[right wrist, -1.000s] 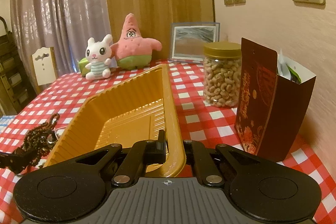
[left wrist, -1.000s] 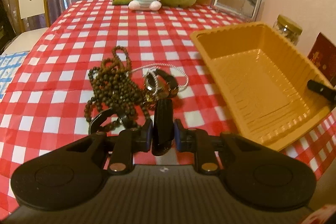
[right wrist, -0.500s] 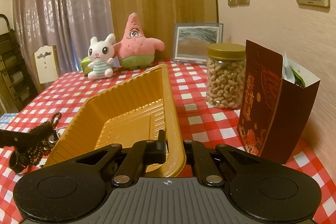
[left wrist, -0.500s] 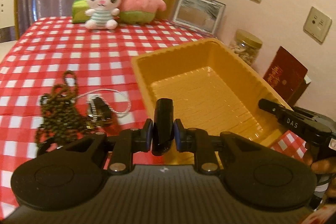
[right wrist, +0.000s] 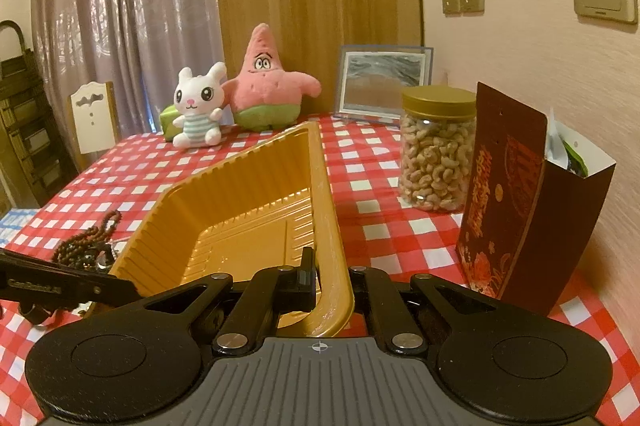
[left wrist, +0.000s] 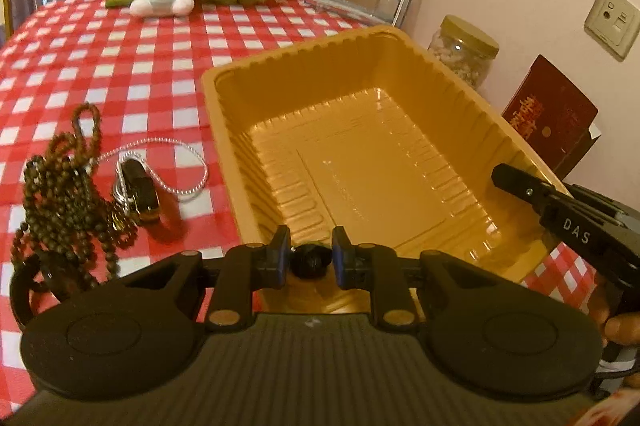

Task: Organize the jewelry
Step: 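Carry the black clip into the orange tray and open the left tool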

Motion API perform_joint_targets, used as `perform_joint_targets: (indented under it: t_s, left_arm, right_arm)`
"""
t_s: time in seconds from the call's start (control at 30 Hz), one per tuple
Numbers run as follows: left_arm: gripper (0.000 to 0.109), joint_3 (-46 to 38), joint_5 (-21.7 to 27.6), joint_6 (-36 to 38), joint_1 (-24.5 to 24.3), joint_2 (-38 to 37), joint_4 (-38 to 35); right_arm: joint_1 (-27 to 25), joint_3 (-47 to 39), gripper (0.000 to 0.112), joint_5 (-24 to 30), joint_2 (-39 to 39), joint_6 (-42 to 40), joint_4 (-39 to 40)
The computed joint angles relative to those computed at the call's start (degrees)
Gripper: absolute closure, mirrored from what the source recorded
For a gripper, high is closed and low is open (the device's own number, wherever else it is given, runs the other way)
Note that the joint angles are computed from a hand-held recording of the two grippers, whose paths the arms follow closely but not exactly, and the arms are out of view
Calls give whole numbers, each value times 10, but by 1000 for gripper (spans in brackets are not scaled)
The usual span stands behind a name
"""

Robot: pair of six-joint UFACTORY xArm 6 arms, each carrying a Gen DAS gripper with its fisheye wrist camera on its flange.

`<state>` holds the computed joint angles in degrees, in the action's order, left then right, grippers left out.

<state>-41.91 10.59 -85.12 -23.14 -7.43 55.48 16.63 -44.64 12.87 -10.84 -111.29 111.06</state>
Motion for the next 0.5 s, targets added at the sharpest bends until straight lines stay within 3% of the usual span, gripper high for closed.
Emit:
perform_joint_targets:
  t_s: [0.13, 0.3, 0.37, 0.5]
  left_arm:
    - [87, 13, -13, -21, 5, -16, 2]
    - [80, 54, -12, -115, 11, -84, 81]
    - [76, 80, 21, -119, 2, -125, 79]
    - [76, 144, 105, -54, -19, -213, 1]
  right_arm:
    - [0, 0, 107, 2, 1, -2, -2]
    - [-3, -1, 107, 7, 2, 2, -12]
    - [-3, -1, 107, 7, 2, 1, -13]
    - [-1, 2, 107, 2, -2, 3, -16]
